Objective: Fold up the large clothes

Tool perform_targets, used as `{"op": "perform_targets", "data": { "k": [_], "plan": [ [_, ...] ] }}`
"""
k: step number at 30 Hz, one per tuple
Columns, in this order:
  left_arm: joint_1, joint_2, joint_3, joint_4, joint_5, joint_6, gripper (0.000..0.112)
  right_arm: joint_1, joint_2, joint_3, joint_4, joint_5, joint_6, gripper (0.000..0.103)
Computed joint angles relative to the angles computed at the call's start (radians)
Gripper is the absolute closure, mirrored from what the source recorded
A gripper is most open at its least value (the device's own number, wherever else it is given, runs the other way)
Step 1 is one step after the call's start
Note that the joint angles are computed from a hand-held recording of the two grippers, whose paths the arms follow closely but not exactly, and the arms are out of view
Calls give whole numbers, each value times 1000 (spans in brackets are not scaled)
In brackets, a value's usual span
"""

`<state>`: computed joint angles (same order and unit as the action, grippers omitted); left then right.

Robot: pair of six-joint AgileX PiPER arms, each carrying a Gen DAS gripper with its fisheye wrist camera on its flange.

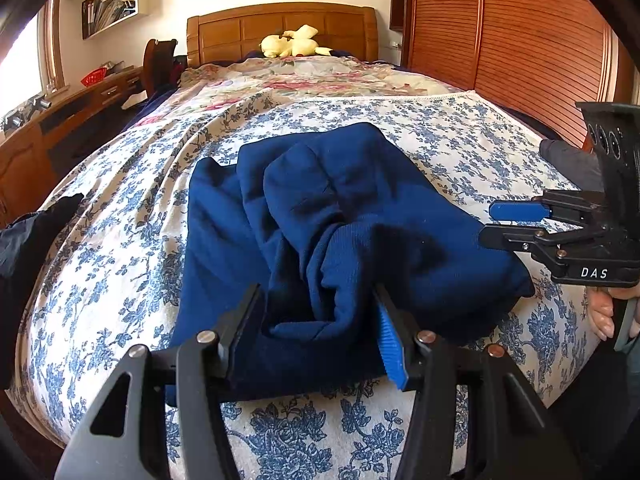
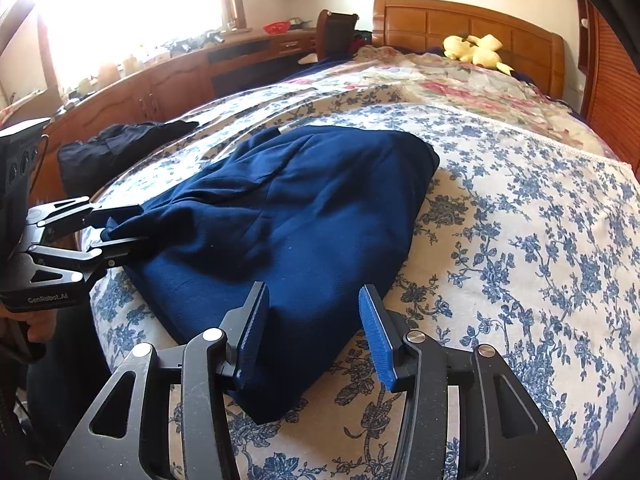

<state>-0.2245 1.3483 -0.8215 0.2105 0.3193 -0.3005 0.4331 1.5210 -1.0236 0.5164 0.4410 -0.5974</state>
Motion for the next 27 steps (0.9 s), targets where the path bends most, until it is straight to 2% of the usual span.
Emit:
{"op": "perform_targets", "data": {
  "k": [2, 3, 5, 8, 11, 14, 18, 21, 25, 27],
  "plan": [
    [3, 3, -1, -33, -4, 42, 72, 0, 0, 1, -6, -5, 5, 56],
    [9, 6, -2, -74, -5, 87, 80, -1, 0, -1, -4, -4, 3, 56],
    [29, 8, -5, -217, -6, 241, 91, 0, 6, -9, -7, -2, 11, 56],
    [30, -4, -15, -239, 3, 274, 101, 6, 16, -23, -6, 0, 19, 56],
    [46, -44, -40, -243, 20, 288, 103, 16, 28, -38, 5, 2, 17, 56],
    [91, -83, -69, -267, 39, 331, 103, 19, 32, -50, 105, 10, -68, 56],
    [222, -130, -65, -383, 61, 481, 103, 20, 32, -62, 265, 22, -196, 56],
    [341, -137, -34, -520, 77, 641, 103, 43, 44, -80, 302, 36, -234, 56],
    [443, -104, 36, -704, 96, 849, 103, 86, 87, -111, 220, 61, -168, 56],
    [445, -97, 69, -736, 77, 882, 101, 102, 115, -129, 151, 75, -109, 56]
  ]
}}
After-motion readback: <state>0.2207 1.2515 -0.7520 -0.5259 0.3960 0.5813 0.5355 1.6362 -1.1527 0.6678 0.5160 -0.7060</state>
